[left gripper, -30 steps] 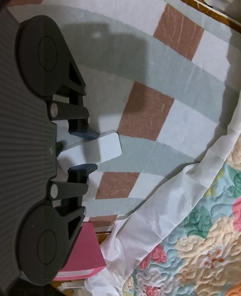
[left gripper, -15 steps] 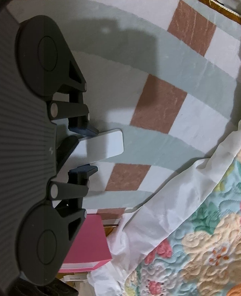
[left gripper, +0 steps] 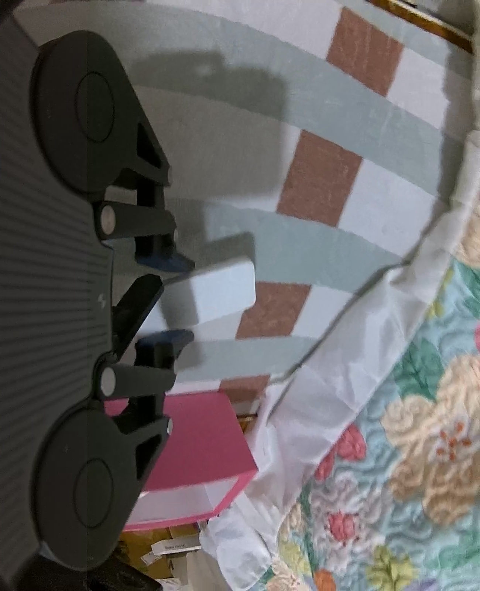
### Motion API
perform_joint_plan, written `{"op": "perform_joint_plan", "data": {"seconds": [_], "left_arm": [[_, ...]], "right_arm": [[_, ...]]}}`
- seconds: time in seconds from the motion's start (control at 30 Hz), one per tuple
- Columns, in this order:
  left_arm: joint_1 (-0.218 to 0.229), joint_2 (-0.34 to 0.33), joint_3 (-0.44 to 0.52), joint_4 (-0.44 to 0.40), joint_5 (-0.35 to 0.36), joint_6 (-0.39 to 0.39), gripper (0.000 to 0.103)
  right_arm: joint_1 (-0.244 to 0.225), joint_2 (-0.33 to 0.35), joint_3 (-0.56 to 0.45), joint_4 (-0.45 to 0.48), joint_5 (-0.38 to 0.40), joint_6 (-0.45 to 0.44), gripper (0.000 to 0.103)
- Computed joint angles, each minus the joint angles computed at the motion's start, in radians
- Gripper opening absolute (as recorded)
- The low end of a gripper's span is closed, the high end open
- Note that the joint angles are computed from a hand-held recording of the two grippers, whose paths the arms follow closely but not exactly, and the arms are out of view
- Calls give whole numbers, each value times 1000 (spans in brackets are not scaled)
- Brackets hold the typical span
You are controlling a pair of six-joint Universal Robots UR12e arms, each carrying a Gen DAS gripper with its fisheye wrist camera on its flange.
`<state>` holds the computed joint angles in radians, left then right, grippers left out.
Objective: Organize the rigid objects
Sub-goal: 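Carry the white tag into the pink box and open the left gripper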
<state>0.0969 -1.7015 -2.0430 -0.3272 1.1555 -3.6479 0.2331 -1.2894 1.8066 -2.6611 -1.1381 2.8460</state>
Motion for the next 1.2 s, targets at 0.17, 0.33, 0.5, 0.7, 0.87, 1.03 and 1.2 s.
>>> {"op": "perform_joint_plan", "data": {"seconds": [0.17,0.33,0.5,0.7,0.87,1.03,1.2], "left_arm": [[-6,40,-10,31,-24,0,17],[-45,80,-2,56,1,31,17],[-90,105,28,42,-2,29,17],[-161,103,71,1,-12,70,17],[-220,63,126,-23,20,99,17],[-271,-18,214,-86,66,76,17],[-278,-94,271,-100,30,3,17]], "right_arm": [[-25,-46,30,-35,37,33,44],[-47,-103,52,-55,38,35,44],[-101,-166,82,-73,61,9,44],[-185,-234,118,-34,108,12,44],[-225,-248,135,-57,82,19,44],[-237,-217,102,-18,15,-9,44],[-261,-167,53,49,0,-128,44]]}}
